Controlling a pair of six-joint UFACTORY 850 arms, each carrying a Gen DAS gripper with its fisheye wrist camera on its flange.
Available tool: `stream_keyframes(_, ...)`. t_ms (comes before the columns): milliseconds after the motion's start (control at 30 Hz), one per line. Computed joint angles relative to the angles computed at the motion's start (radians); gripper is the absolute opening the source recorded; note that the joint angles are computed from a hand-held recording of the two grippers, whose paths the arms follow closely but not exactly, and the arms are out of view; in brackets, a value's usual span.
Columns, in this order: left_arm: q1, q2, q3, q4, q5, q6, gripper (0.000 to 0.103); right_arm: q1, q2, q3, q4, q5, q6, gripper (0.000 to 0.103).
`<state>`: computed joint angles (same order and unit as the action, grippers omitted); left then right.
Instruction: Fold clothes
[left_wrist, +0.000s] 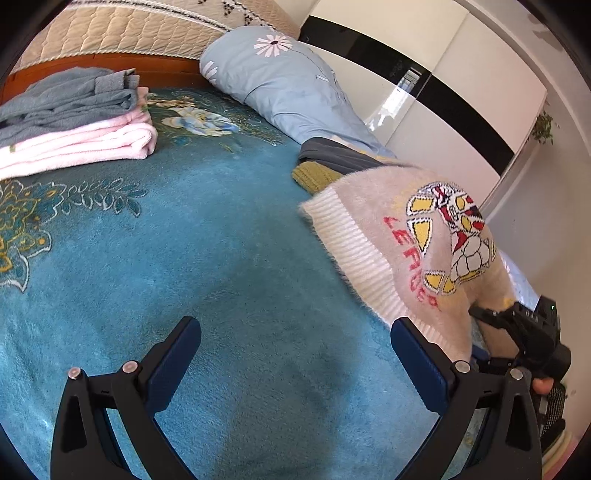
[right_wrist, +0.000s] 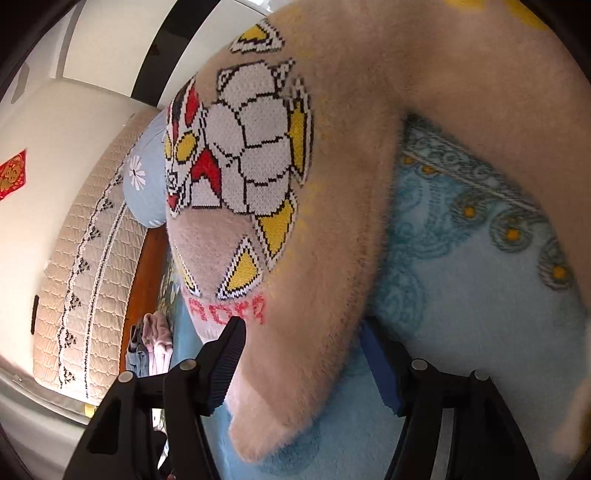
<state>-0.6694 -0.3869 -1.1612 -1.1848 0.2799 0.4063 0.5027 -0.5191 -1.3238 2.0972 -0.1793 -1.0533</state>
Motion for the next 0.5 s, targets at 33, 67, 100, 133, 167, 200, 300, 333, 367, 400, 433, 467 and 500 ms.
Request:
stream_keyframes(33, -0.001, 0.0, -0.001, -0.01, 0.0, 0.013, 0.102, 0.007, -0.008, -0.01, 0.048, 0.012, -0.048, 0.068)
stream_keyframes(67, -0.001, 0.0, 0.0, -0.012, 0.001, 0.015, 0.102, 0.011, -0.011, -0.014, 0.089, 0.01, -0.089, 0.068)
stream_keyframes(100, -0.001, 0.001, 0.001, -0.015, 0.003, 0.015, 0.102, 0.009, -0.014, -0.012, 0.132, -0.025, -0.128, 0.066)
stream_keyframes(133, 0.0, 0.001, 0.002, -0.017, 0.003, 0.011, 0.102, 0.005, -0.019, -0.008, 0.163, -0.069, -0.151, 0.066)
stream_keyframes(167, 0.001, 0.002, 0.003, -0.016, 0.003, 0.005, 0.102, 0.0, -0.026, -0.001, 0.193, -0.134, -0.165, 0.063)
stream_keyframes(200, 0.003, 0.002, 0.006, -0.006, 0.001, -0.012, 0.102, -0.003, -0.031, 0.007, 0.231, -0.183, -0.186, 0.058)
stream_keyframes(300, 0.003, 0.005, 0.013, 0.008, 0.005, -0.042, 0.102, -0.003, -0.039, 0.002, 0.206, -0.176, -0.162, 0.021)
stream_keyframes(333, 0.003, 0.006, 0.015, 0.01, 0.008, -0.048, 0.102, -0.002, -0.038, -0.005, 0.148, -0.147, -0.116, 0.014)
stream_keyframes(367, 0.001, 0.007, 0.016, 0.011, 0.012, -0.051, 0.102, 0.0, -0.035, -0.008, 0.123, -0.133, -0.1, 0.013)
stream_keyframes(400, 0.0, 0.007, 0.017, 0.009, 0.015, -0.052, 0.102, 0.0, -0.025, 0.0, 0.139, -0.138, -0.122, 0.012)
stream_keyframes(433, -0.002, 0.008, 0.02, 0.002, 0.018, -0.048, 0.102, 0.0, -0.014, 0.009, 0.163, -0.145, -0.154, 0.011)
stream_keyframes(467, -0.003, 0.008, 0.019, -0.016, 0.023, -0.033, 0.102, 0.0, 0.004, 0.02, 0.195, -0.155, -0.202, 0.011)
stream_keyframes(500, -0.003, 0.007, 0.018, -0.025, 0.024, -0.025, 0.102, -0.001, 0.025, 0.033, 0.227, -0.169, -0.258, 0.011)
